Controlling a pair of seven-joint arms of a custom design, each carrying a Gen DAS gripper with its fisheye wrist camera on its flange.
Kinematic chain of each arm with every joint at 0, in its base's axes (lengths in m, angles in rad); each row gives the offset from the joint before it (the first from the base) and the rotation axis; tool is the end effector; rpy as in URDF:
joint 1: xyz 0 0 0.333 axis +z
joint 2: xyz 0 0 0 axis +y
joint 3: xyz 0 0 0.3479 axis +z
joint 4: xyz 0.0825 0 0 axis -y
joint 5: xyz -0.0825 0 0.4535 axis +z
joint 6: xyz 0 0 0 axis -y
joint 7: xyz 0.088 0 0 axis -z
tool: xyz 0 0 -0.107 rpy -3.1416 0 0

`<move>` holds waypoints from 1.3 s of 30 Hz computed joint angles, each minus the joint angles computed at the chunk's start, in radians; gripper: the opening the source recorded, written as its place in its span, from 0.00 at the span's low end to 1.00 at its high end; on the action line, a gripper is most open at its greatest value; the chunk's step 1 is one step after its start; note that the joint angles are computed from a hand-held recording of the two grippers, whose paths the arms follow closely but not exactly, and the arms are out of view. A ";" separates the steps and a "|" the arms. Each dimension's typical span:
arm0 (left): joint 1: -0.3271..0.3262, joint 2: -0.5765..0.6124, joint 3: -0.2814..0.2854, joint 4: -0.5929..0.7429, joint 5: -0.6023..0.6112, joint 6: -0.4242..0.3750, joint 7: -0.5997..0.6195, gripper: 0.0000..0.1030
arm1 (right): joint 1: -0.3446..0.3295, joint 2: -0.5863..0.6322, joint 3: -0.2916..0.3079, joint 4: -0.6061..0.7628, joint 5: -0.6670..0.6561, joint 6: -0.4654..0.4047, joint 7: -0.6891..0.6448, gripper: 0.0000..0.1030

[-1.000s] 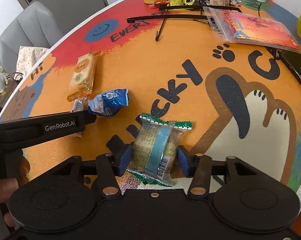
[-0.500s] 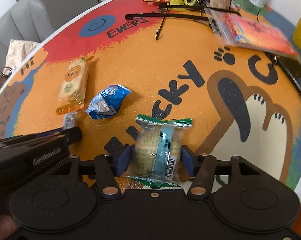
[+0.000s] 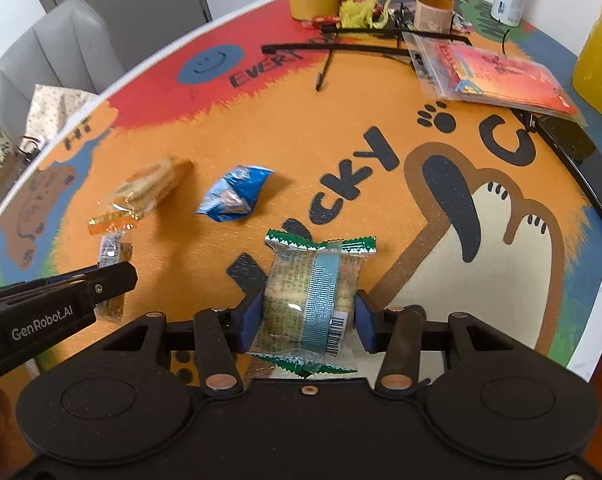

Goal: Organize snacks
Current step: 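Carry both packs over the cardboard box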

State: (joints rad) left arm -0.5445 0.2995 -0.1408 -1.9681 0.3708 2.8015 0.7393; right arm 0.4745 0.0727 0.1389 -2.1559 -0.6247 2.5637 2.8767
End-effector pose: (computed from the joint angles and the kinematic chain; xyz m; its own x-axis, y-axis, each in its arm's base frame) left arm 0.5428 -0.4584 0.3662 -0.1994 -0.9613 0.1901 -0.8636 0.0808 -0.4977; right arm 0.5132 0.3713 0.3882 -0.1988 -0.9765 -0.0828 -0.8430 0.2134 -0.4938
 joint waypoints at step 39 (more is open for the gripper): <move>0.278 -0.502 -0.199 -0.396 0.079 -0.048 -0.226 0.16 | 0.088 -0.040 0.063 0.067 -0.068 0.126 -0.067 0.45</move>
